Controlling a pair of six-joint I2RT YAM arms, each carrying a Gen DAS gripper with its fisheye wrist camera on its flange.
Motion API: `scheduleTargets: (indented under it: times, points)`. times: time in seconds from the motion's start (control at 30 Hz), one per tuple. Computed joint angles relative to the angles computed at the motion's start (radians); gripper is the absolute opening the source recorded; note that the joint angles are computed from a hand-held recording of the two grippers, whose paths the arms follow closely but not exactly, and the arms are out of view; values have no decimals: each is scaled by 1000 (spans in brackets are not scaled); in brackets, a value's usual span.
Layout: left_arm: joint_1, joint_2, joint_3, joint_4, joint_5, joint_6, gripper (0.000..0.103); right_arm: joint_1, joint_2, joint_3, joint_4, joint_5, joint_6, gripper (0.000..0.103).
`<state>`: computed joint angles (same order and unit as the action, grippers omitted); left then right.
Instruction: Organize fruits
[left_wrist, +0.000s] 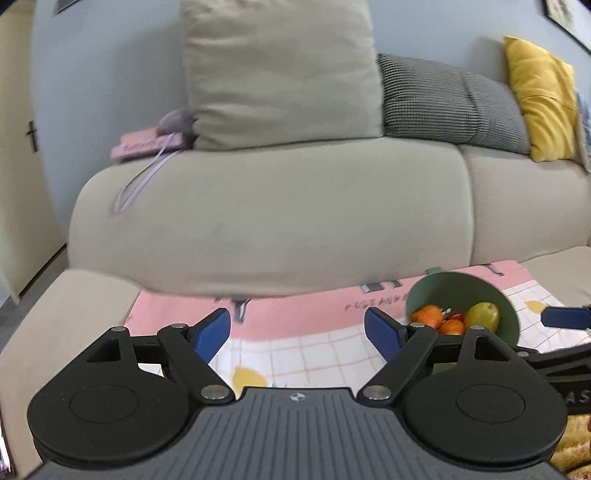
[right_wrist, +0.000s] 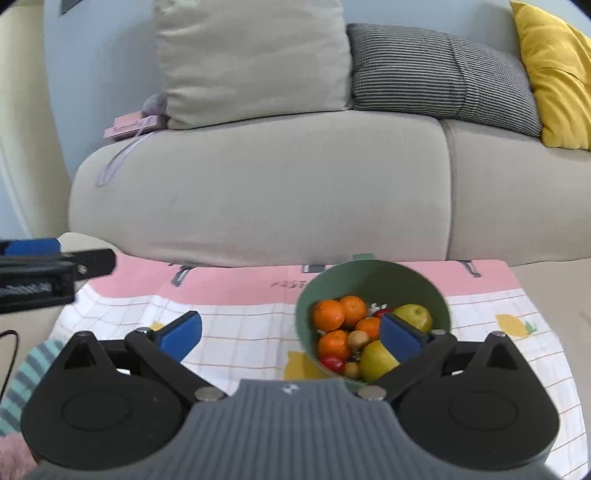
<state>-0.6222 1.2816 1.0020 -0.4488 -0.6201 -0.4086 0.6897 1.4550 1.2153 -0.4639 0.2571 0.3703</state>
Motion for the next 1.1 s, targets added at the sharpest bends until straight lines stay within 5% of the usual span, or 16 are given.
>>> scheduleTargets:
  times: [0.3, 0.63, 1.1]
  points:
    - [-8, -33, -59, -23, 7, -118, 96, 85, -18, -68, 20, 137, -33, 99]
    - [-45, 0, -59, -45, 16, -105, 96, 100, -70, -143, 58, 279, -50, 99]
    - [-36, -34, -70, -80, 35, -157, 97, 112, -55, -128, 47, 260, -69, 99]
